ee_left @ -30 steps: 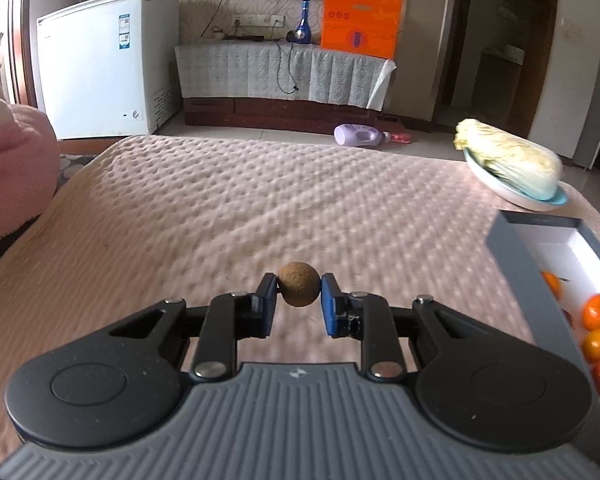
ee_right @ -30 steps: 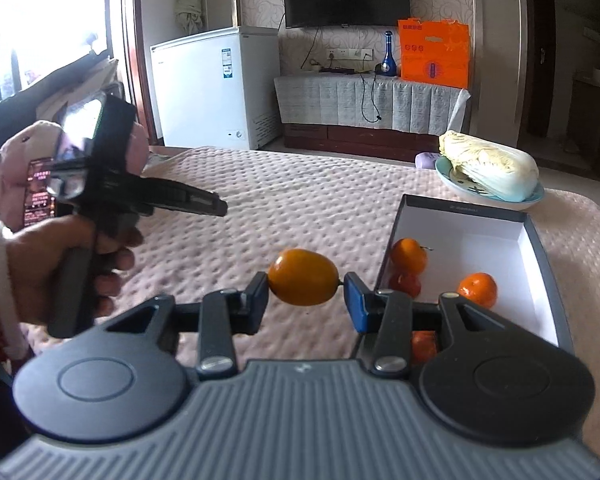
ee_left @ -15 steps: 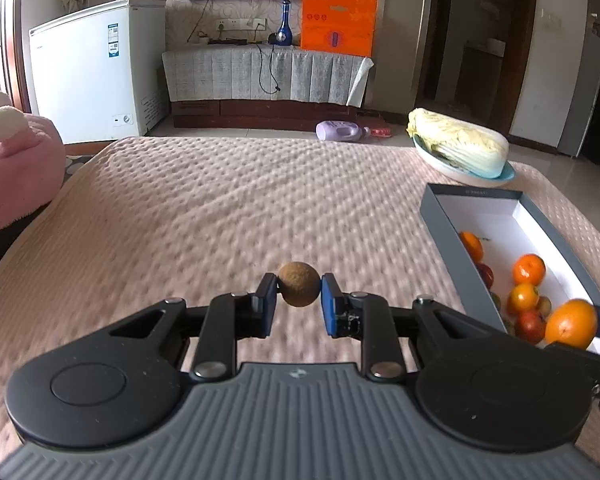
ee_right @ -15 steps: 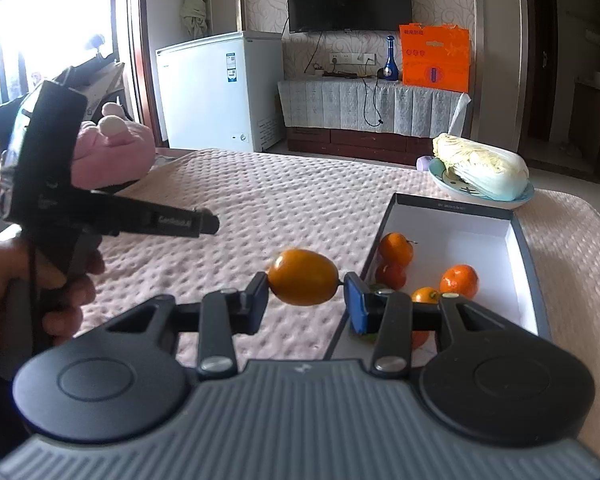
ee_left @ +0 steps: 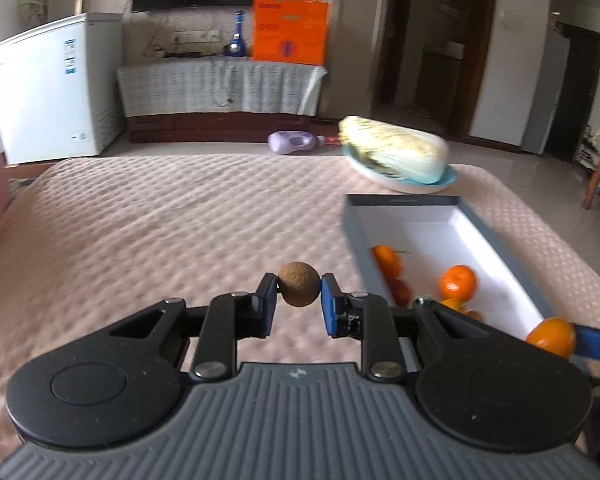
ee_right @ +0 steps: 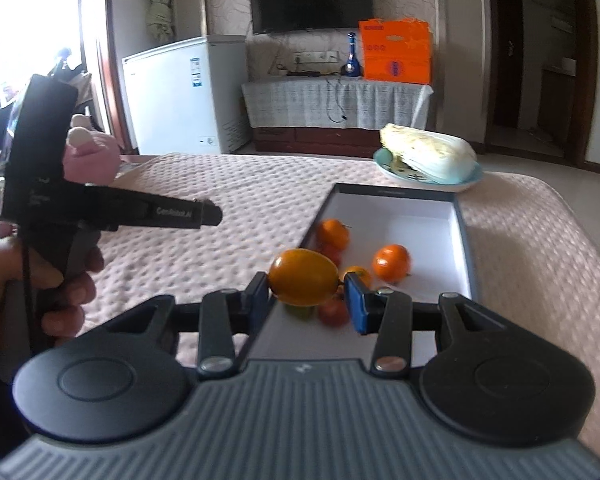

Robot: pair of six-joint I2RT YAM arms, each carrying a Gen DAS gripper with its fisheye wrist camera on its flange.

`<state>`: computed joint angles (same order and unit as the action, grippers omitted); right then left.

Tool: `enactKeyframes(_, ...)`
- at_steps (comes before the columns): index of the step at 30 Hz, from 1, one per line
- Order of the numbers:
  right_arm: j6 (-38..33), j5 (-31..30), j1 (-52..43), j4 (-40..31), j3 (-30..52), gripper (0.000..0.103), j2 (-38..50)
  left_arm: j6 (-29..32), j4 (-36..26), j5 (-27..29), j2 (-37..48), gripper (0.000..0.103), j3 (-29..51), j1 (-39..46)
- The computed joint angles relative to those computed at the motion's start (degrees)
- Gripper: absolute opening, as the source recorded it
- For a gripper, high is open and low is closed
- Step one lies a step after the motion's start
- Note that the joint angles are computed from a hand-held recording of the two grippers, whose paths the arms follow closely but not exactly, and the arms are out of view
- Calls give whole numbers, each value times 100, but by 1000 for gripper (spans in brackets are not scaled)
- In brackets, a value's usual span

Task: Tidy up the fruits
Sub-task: 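Lower kiwi into box and open left tool while right tool releases orange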

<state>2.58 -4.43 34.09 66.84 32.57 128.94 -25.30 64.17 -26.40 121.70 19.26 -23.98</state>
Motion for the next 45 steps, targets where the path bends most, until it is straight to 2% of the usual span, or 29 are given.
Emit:
enactKeyframes(16,92,66,-470,-539,82,44,72,171,-1364,399,992,28,2355,-557)
enactKeyframes(23,11,-38,-647,-533,102,44,161,30,-1984,380,1209,28,2959,-511)
enactKeyframes(28,17,-2,-659,-603,157,44,175,140,-2063,276,1177,30,2967,-545)
enactKeyframes(30,24,27,-642,-667,221,44,194,119,-2083,253,1146,43,2934,-544)
enactKeyframes(32,13,65,-589,-685,261,44,204,120,-2111,165,1145,52,2938,-556)
enactKeyframes(44,77,475,-306,-1380,1243,44,649,82,-2075,167,938,53,2671,-509)
enactKeyframes(45,102,511,-298,-1480,1357,44,701,67,-2074,170,898,56,2624,-504)
